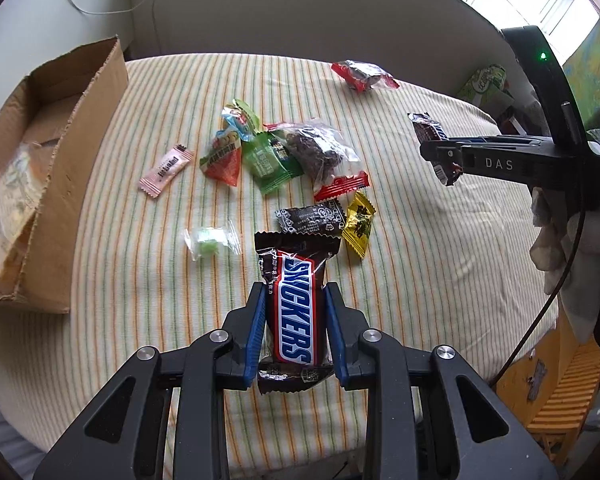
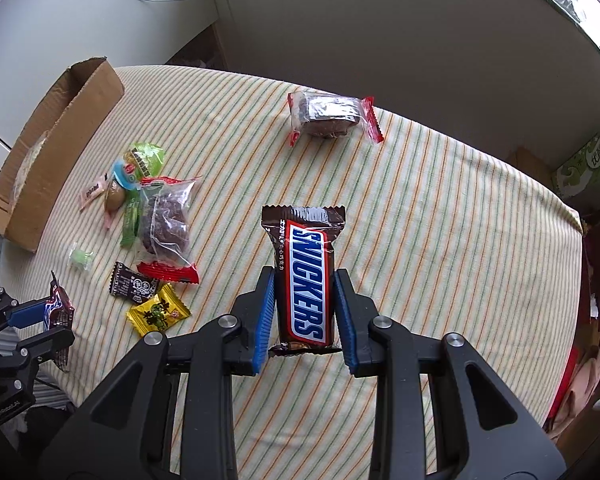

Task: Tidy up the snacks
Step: 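Grasp a small Snickers bar with the left tool while the right carries the large one to the box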

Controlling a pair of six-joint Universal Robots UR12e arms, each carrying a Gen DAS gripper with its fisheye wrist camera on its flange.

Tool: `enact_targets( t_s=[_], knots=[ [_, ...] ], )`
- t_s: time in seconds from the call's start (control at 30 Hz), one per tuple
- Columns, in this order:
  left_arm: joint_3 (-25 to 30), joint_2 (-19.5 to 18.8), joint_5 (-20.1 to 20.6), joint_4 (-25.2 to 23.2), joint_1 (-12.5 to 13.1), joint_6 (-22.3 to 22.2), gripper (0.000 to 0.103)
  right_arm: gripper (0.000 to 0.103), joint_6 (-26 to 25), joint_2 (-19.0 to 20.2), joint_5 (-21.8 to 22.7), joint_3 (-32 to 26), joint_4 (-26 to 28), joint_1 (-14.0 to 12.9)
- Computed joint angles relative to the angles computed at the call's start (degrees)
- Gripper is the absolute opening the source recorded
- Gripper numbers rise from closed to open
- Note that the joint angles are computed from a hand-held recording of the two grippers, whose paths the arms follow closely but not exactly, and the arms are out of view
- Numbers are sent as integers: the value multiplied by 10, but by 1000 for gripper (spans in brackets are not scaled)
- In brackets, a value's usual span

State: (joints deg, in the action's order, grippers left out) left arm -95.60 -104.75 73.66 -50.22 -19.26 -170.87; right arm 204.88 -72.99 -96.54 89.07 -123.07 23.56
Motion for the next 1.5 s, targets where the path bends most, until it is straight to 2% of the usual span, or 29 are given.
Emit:
enact_targets(
  t_s=[0.4, 0.73, 1.07, 1.33, 1.5],
  knots=[
    [1, 15, -1, 13, 26, -13, 27, 30, -22, 24, 15, -64, 2, 25],
    [2, 24, 13, 35, 60, -33, 27, 30, -58, 86, 35, -162, 9, 50],
    [18, 16, 25, 57, 96, -64, 27, 30, -93, 161, 61, -281, 39, 67],
    [34, 0, 43, 62, 112, -77, 27, 30, -121, 226, 73, -378, 80, 79],
    [45, -10, 47, 57, 117, -84, 27, 30, -129, 255, 82, -418, 102, 80]
  ],
)
